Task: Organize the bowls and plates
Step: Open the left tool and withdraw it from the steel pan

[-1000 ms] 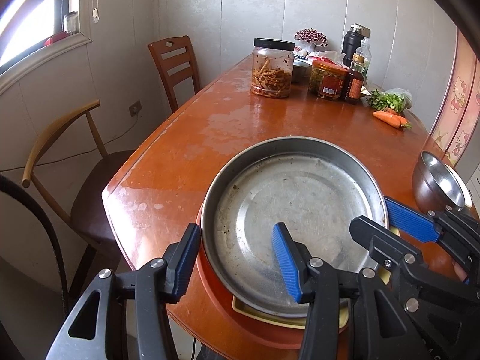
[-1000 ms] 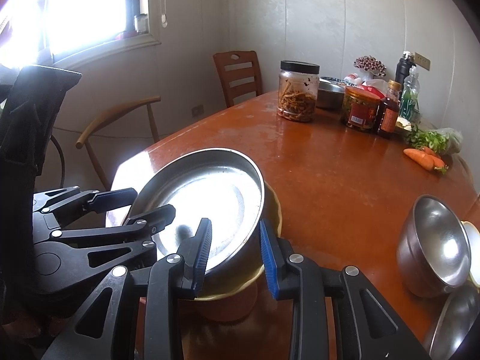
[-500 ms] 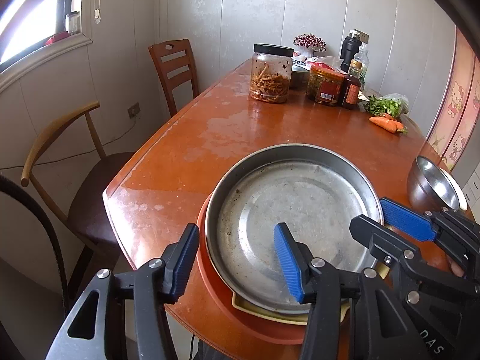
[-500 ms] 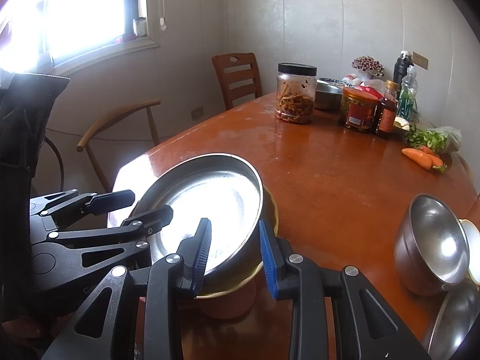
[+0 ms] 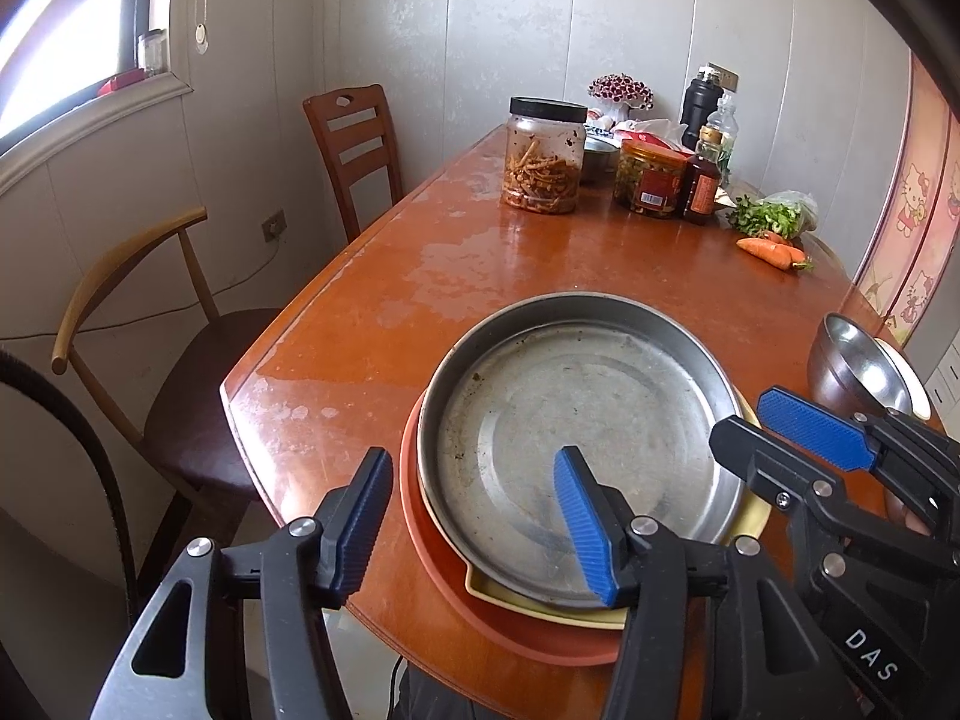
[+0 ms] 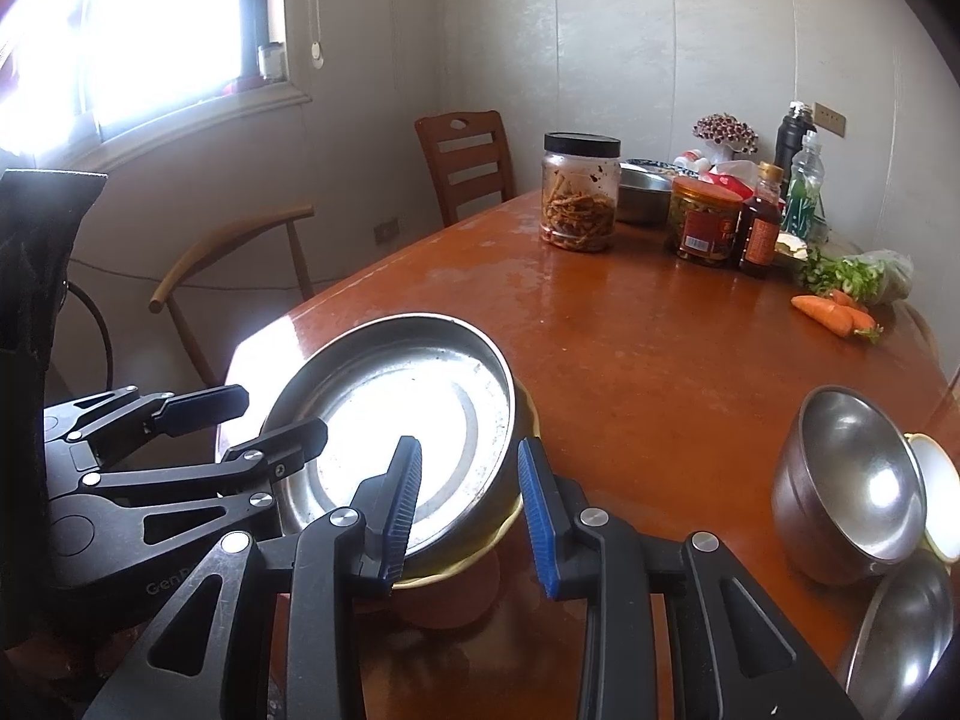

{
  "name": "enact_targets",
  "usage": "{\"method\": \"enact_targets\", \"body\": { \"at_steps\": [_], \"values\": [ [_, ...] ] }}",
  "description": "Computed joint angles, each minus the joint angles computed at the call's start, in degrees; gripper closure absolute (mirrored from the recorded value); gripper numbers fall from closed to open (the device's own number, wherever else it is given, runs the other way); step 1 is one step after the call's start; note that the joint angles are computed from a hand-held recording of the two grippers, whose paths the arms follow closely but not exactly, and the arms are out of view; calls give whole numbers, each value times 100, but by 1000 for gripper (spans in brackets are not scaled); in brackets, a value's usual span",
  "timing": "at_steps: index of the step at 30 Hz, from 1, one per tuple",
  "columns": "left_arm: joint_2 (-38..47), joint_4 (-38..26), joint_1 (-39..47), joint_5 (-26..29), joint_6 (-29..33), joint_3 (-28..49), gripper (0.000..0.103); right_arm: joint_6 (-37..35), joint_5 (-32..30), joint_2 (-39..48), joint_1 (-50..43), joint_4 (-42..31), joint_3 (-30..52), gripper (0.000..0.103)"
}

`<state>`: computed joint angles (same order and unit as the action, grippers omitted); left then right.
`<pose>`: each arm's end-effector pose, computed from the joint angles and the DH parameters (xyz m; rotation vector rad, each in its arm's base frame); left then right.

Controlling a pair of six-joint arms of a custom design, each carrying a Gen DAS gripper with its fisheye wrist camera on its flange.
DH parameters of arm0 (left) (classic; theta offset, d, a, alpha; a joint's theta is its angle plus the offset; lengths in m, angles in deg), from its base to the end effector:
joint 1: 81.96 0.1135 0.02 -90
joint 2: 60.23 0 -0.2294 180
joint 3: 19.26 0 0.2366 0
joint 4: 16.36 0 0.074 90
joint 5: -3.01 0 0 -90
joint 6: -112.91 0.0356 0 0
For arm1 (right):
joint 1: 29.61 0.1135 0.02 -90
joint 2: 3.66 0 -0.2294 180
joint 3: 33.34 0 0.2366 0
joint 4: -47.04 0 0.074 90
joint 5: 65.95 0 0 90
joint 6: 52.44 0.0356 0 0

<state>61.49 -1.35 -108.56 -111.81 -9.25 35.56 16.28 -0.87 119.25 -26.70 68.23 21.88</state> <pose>0.2741 -0.1205 0.0074 -0.2936 2.3485 0.0526 0.3065 0.0306 0.0101 -0.6819 2.2122 0.3561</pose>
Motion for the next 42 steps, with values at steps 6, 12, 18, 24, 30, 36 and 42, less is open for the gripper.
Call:
{"method": "enact_targets", "body": {
  "at_steps": [6,12,18,24,30,36,42],
  "values": [
    [-179,-112,-112,-139,-80,-82,44,-26,-38,-106,-54,27,-118,69],
    [-410,-286,-251,-290,-190,-159,42,-47,-137,-335,-159,76,-330,68],
    [-621,-491,-445,-472,-258,-168,42,-97,-306,-637,-332,139,-599,68],
    [-776,-743,-692,-652,-319,-91,41,-173,-505,-950,-569,172,-863,68],
    [-952,-1011,-948,-867,-413,-19,41,-256,-806,-1343,-883,70,-1097,68],
    [-1114,-1291,-1223,-1084,-540,63,41,-389,-1120,-1723,-1273,-90,-1305,68],
    [-1169,-1629,-1545,-1236,-639,308,41,-584,-1512,-2155,-1787,-384,-1472,65]
  ]
}}
